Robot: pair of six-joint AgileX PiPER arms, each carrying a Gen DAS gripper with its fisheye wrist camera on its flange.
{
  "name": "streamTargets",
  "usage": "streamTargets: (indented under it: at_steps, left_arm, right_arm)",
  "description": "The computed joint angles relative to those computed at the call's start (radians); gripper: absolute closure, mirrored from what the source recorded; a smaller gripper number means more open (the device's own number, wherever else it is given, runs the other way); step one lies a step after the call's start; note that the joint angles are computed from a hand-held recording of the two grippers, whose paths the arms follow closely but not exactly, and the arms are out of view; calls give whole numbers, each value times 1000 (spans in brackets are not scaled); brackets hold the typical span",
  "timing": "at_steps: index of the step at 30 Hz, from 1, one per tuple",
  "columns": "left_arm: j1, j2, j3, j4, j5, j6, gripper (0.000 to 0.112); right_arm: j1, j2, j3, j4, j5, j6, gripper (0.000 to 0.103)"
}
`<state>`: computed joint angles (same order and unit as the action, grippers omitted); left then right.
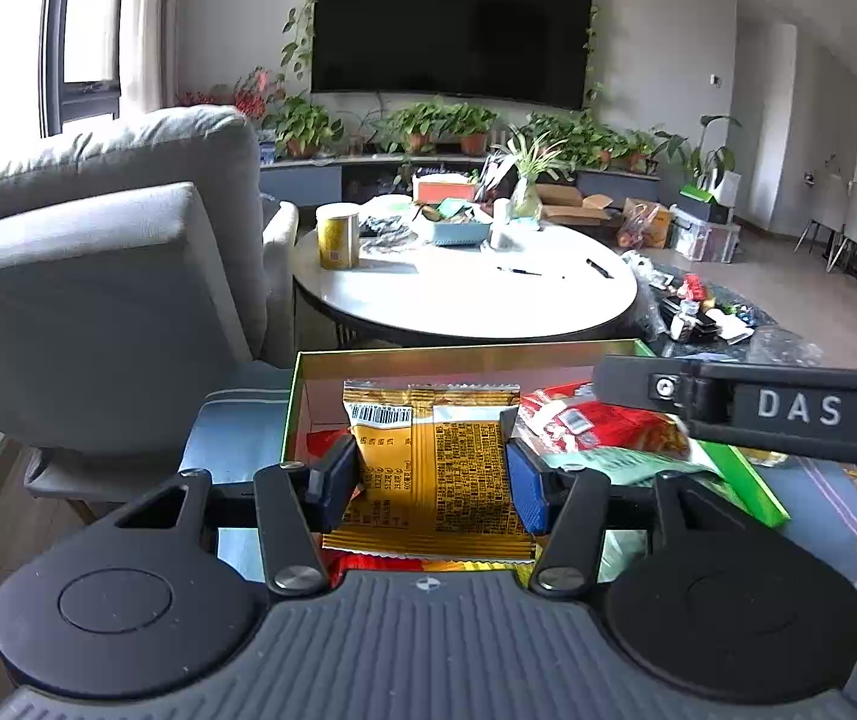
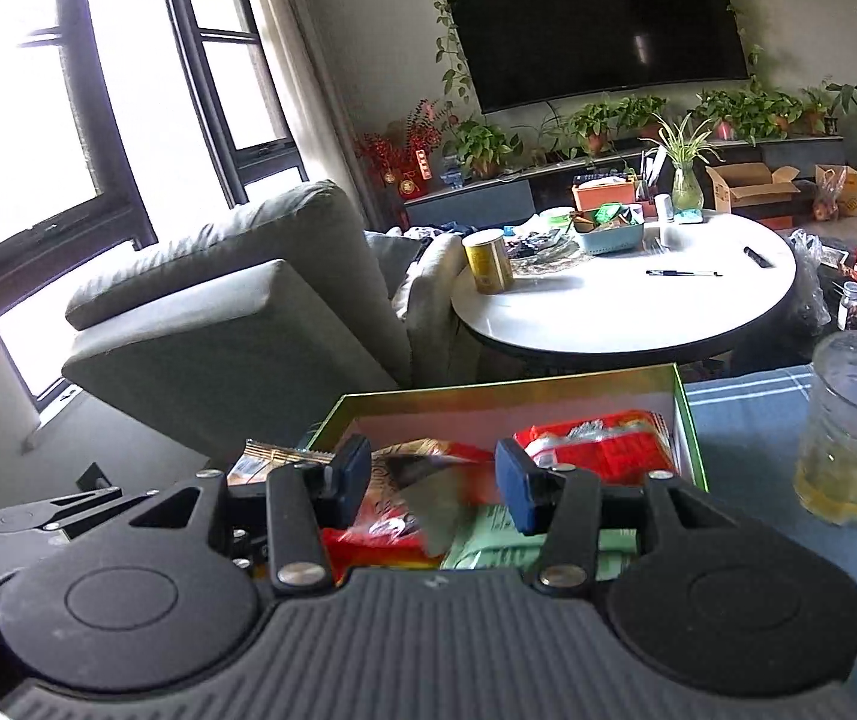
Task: Organize snacks
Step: 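Lower yellow packet into green box with left tool while right tool drops red-and-grey packet, then move both open tools back toward the loose packets on the tablecloth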
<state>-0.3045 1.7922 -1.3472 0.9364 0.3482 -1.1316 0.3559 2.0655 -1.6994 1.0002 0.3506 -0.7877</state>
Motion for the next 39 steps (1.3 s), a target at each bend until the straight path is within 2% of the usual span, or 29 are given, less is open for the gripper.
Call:
streamTargets:
  at_steps: [8, 11, 12, 13, 15, 20, 29, 39]
  left_arm:
    - [24, 46, -35, -72, -11, 57, 63]
    - [29, 50, -44, -138, -20, 129, 62]
    - [27, 51, -46, -128, -17, 122, 59]
    - [24, 51, -46, -101, -11, 96, 52]
    - [14, 33, -20, 10, -9, -15, 47]
    - [12, -25, 40, 49, -12, -70, 46]
    - [-25, -168, 203, 211, 24, -258, 44]
    - [-140, -333, 404, 204, 30, -274, 43]
  right_arm:
    - [-33, 15, -15, -68, 5, 76, 24]
    - [-42, 11, -20, -84, 8, 113, 24]
    - [-44, 6, -16, -89, 7, 122, 24]
    - [-46, 0, -12, -90, 8, 123, 24]
    - [-48, -26, 21, -64, 1, 94, 24]
    - [-60, -81, 85, 2, -23, 29, 24]
    - [-112, -176, 178, 132, 3, -69, 24]
    - [-152, -307, 382, 228, 31, -218, 23]
